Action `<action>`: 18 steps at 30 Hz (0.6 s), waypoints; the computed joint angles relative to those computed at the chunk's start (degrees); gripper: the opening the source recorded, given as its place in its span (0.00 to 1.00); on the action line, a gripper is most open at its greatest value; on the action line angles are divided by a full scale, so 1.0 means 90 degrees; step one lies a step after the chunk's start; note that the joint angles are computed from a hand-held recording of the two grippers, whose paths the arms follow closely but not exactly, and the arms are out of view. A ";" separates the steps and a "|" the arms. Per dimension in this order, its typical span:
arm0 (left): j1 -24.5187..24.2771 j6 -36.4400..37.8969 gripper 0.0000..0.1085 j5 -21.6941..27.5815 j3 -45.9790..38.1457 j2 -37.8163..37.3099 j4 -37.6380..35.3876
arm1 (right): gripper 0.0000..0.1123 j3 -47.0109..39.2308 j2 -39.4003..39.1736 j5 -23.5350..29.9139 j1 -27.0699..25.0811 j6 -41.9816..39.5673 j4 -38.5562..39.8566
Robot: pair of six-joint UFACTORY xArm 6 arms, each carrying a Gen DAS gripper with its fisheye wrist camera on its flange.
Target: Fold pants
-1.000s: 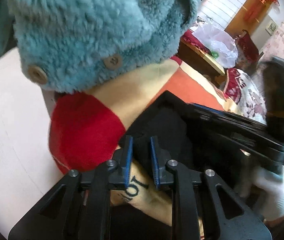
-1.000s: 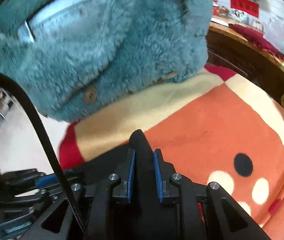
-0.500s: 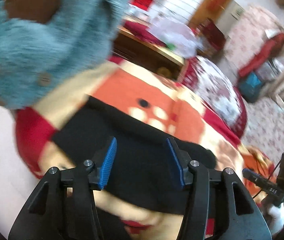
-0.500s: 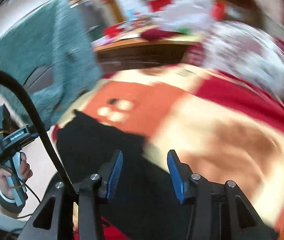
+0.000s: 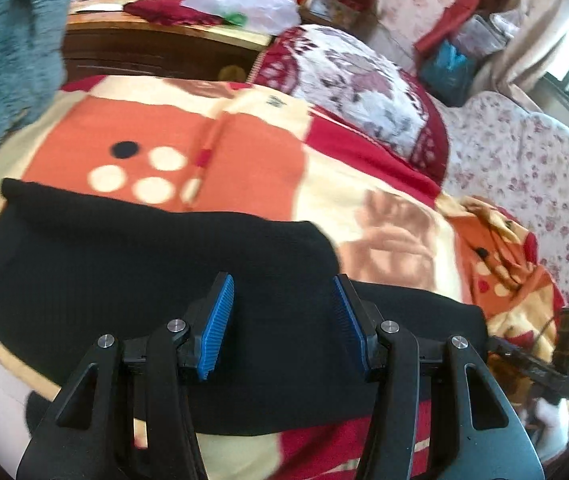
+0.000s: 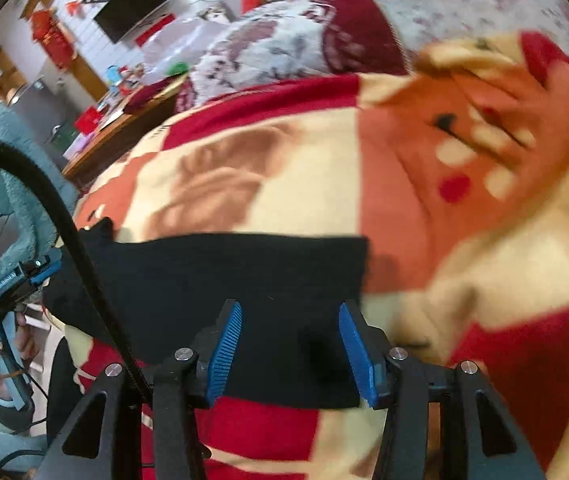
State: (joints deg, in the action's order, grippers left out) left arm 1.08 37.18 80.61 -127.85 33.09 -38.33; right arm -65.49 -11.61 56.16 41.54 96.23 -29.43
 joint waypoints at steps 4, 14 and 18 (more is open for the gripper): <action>-0.0208 0.0324 0.47 -0.0117 0.0664 -0.0445 0.0014 | 0.44 0.0480 -0.0244 -0.0413 -0.0097 0.0518 -0.0133; -0.0736 0.0763 0.47 -0.0509 0.1657 -0.0942 0.0508 | 0.17 0.0528 0.0091 -0.0942 -0.0483 -0.0264 0.0034; -0.0721 0.0797 0.47 -0.0609 0.1772 -0.1018 0.0332 | 0.09 -0.0337 0.0514 0.0137 -0.0319 -0.1126 -0.0260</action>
